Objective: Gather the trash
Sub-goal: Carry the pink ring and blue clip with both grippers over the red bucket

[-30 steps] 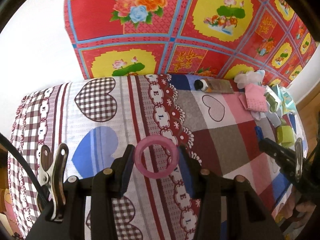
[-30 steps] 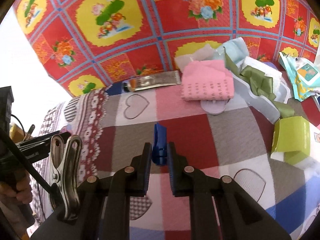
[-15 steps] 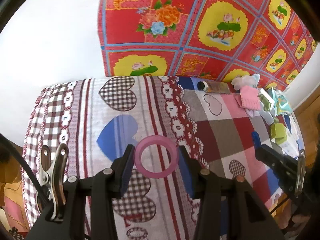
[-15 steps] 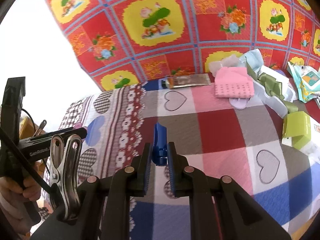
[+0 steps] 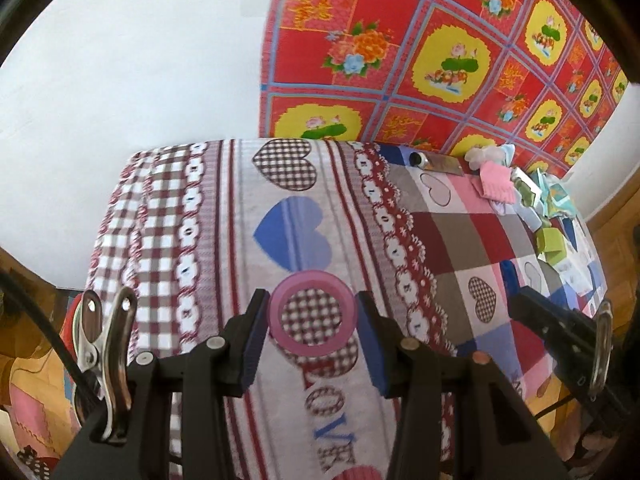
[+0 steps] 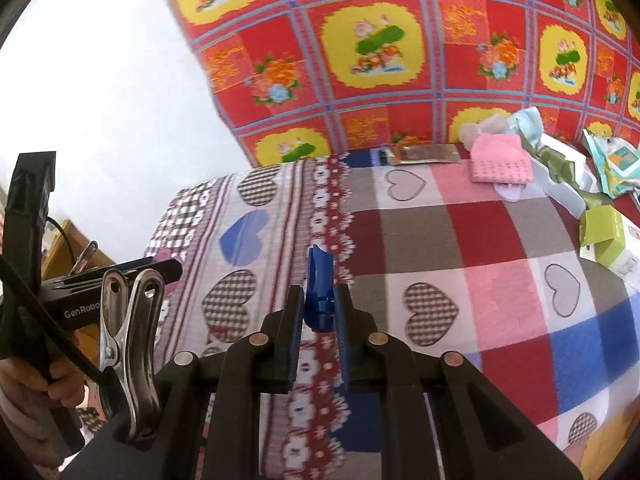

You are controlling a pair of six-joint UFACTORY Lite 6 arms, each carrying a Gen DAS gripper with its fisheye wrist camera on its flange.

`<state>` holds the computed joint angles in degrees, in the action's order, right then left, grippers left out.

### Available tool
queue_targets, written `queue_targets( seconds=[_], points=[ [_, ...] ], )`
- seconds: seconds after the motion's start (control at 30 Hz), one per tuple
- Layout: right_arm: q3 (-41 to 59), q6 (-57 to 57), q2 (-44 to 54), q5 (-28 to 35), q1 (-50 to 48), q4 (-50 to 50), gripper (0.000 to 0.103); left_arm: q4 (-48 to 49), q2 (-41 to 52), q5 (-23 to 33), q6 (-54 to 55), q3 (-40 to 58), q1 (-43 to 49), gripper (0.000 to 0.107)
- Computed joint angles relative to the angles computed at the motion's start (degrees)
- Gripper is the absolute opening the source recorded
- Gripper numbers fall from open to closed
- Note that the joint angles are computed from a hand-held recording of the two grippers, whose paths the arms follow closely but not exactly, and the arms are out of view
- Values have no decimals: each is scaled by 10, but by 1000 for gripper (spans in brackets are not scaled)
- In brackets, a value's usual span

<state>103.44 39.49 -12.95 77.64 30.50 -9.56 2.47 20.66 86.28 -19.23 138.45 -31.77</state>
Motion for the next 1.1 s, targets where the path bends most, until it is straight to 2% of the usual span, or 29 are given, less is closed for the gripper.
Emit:
queue_targets(
  seconds=[0.17, 0.3, 0.67, 1.1],
  points=[
    [42, 57, 28, 17, 92, -46, 16, 4, -79, -10, 0, -84, 13, 45],
    [86, 61, 59, 28, 137, -55, 16, 10, -129, -7, -9, -126, 22, 45],
    [158, 6, 117, 23, 175, -12, 17, 57, -240, 13, -90, -217, 11, 45],
    [295, -69, 226, 15, 222, 48, 17, 136, -355, 75, -170, -273, 24, 45]
  ],
)
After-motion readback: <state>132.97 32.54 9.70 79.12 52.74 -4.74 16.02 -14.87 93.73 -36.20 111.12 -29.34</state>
